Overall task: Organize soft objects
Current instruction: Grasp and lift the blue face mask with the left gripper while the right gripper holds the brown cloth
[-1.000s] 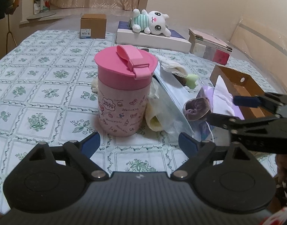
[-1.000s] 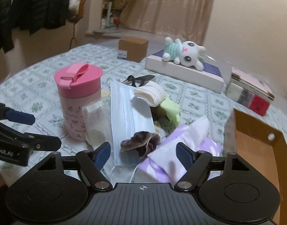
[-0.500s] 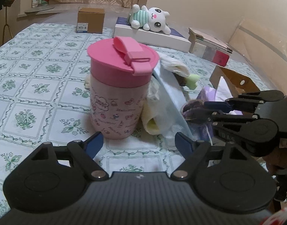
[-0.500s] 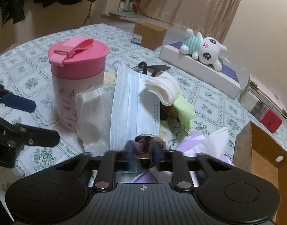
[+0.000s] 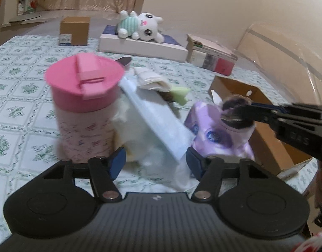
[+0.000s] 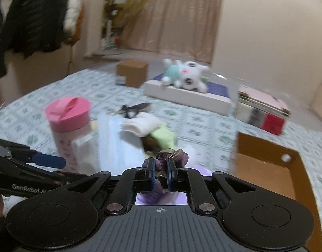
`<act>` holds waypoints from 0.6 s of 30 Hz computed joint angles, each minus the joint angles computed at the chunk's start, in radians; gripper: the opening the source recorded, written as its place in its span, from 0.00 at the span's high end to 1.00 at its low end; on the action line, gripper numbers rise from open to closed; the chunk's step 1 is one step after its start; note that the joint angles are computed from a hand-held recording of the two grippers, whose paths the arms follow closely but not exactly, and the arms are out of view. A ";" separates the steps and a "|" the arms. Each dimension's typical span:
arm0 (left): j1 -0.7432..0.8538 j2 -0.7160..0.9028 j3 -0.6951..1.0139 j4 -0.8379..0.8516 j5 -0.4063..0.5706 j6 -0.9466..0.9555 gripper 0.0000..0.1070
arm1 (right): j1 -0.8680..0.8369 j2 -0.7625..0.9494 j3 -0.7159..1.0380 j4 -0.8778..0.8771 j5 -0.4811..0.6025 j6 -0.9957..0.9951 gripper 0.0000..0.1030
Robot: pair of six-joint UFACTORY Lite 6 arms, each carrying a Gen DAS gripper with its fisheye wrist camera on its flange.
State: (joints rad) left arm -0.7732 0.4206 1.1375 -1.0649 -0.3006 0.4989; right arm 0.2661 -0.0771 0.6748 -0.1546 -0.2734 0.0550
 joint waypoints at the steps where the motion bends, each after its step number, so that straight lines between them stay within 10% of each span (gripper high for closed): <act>1: -0.004 0.018 0.023 0.000 0.002 -0.003 0.50 | -0.020 -0.026 -0.021 -0.011 0.002 0.021 0.90; 18: 0.013 0.302 0.344 -0.230 0.058 0.193 0.96 | -0.216 -0.148 -0.171 -0.275 -0.027 0.306 0.90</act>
